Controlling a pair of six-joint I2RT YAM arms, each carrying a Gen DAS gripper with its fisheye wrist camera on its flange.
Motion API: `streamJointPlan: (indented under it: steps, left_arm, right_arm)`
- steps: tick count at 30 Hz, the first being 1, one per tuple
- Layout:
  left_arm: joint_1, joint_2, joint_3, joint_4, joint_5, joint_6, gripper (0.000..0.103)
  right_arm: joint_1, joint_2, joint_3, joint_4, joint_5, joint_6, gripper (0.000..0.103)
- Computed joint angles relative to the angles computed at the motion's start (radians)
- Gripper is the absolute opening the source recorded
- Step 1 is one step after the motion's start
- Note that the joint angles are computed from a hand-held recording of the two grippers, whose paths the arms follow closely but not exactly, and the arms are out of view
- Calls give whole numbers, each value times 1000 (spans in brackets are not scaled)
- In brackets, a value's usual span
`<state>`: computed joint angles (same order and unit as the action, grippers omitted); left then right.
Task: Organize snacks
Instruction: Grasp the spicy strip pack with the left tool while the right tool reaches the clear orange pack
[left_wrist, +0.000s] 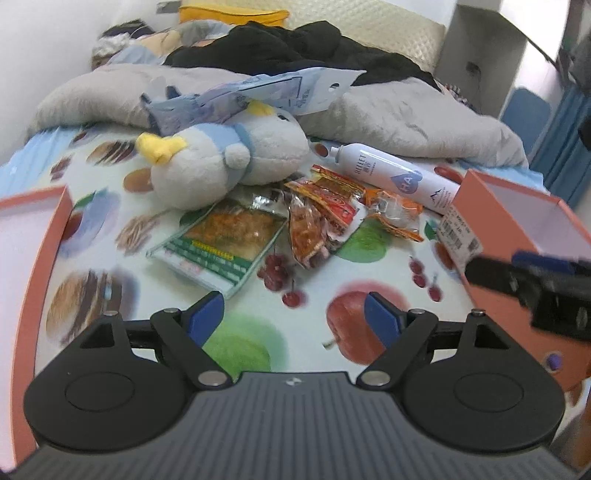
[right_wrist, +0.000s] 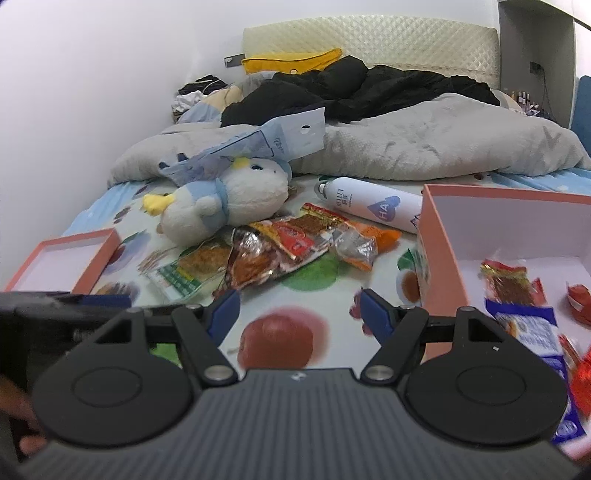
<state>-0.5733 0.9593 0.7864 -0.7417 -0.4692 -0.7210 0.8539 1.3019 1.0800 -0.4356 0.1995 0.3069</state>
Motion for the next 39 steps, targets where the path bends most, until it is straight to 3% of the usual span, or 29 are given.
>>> streamJointPlan:
  steps: [4, 11, 17, 23, 33, 35, 39]
  left_arm:
    - [126, 67, -27, 151, 92, 185, 86]
    - [289, 222, -16, 348, 260, 350, 86]
    - [364, 354, -2, 492, 339, 360, 84]
    - [416, 466, 32, 579, 408, 358, 68]
    - [411, 607, 93, 607, 422, 339, 49]
    - [405, 619, 101, 605, 419, 331, 39]
    - [395, 615, 97, 605, 406, 314, 36]
  right_arm:
    - [-41, 132, 67, 56, -13, -3, 74]
    - [-103, 362, 207, 97, 2, 43, 74]
    - [-122, 520, 336, 102, 33, 93, 74]
    - [-124, 647, 465, 59, 139, 72, 74]
    - [-150, 800, 624, -41, 97, 73, 74]
    - [-146, 805, 623, -36, 98, 72, 75]
    - [-151, 788, 594, -11, 93, 75, 72]
